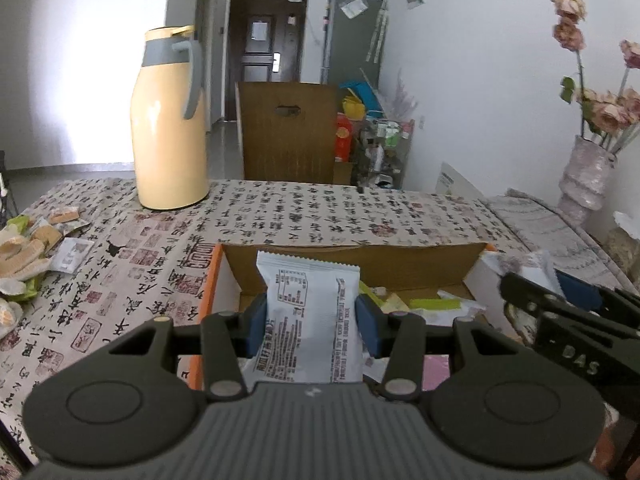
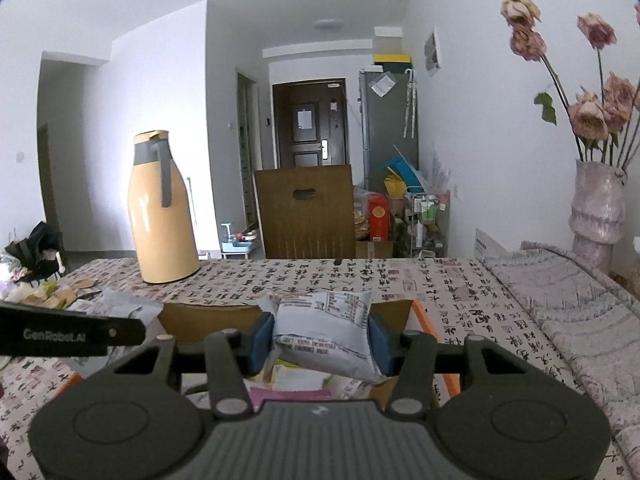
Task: Organize snacks
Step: 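Grasp a white printed packet with the right gripper while the left gripper holds its packet, then lower both white packets into the box and open both grippers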
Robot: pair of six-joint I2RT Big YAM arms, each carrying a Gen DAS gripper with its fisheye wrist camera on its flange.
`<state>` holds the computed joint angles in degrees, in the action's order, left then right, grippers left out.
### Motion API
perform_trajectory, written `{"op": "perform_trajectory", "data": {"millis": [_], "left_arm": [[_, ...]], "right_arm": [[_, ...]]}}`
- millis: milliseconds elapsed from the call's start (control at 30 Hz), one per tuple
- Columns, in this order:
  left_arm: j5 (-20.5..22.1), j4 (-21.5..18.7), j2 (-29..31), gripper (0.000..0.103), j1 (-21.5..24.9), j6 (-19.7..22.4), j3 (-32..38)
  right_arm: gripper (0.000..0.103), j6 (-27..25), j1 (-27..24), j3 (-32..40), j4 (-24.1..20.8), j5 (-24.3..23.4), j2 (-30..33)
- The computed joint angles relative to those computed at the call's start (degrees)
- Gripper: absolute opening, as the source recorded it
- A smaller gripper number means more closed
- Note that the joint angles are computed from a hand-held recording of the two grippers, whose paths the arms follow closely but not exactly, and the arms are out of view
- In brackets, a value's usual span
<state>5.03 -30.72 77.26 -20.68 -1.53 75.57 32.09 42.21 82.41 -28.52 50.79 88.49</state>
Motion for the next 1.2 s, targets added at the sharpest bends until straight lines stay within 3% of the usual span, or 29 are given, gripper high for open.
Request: {"op": "perform_trajectory", "data": {"millis": [367,467,533,600,667,767,833,1200], "left_arm": [[0.1,-0.4,1.3,0.048,0.1,0.5,0.4],[0.1,-0.6,1.3,0.049,0.2,0.3,0.4],[0.1,-0.7,1.3,0.056,0.2,0.0,0.3],[0.4,-0.4,1.1,0.063,0.4,-0.3,0.1],[-0.1,0.3,0.8,0.082,0.4,-0.5,-0.3],[-1.5,1.9,0.1,0.096,0.2,-0.7,-1.2],[-2.1,2.8,-0.2,0.102,0.1,-1.0,-1.6],[-2.2,1.3,0.4,0.103,0.2,-2.0,-0.8]], "right_arm": [[0.05,2.8,-1.2,-1.1,-0.5,-1.3,-0.3],[0.055,3.7,-1.3,-1.3,-0.7,-1.4,-0.4],[0.059,4.5,-1.4,-1.4,-1.0,-1.4,-0.5],[0.07,5.3,-1.5,-1.6,-1.2,-1.3,-0.5],[0.073,5.9,-1.4,-1.8,-1.5,-0.8,-0.6],[0.099,7.3,-1.6,-2.0,-1.8,-0.9,-0.8],[0.101,7.7,-1.6,-2.2,-1.9,-0.6,-0.9],[0.103,10.5,-2.1,-2.1,-3.7,-1.2,-0.7]]}}
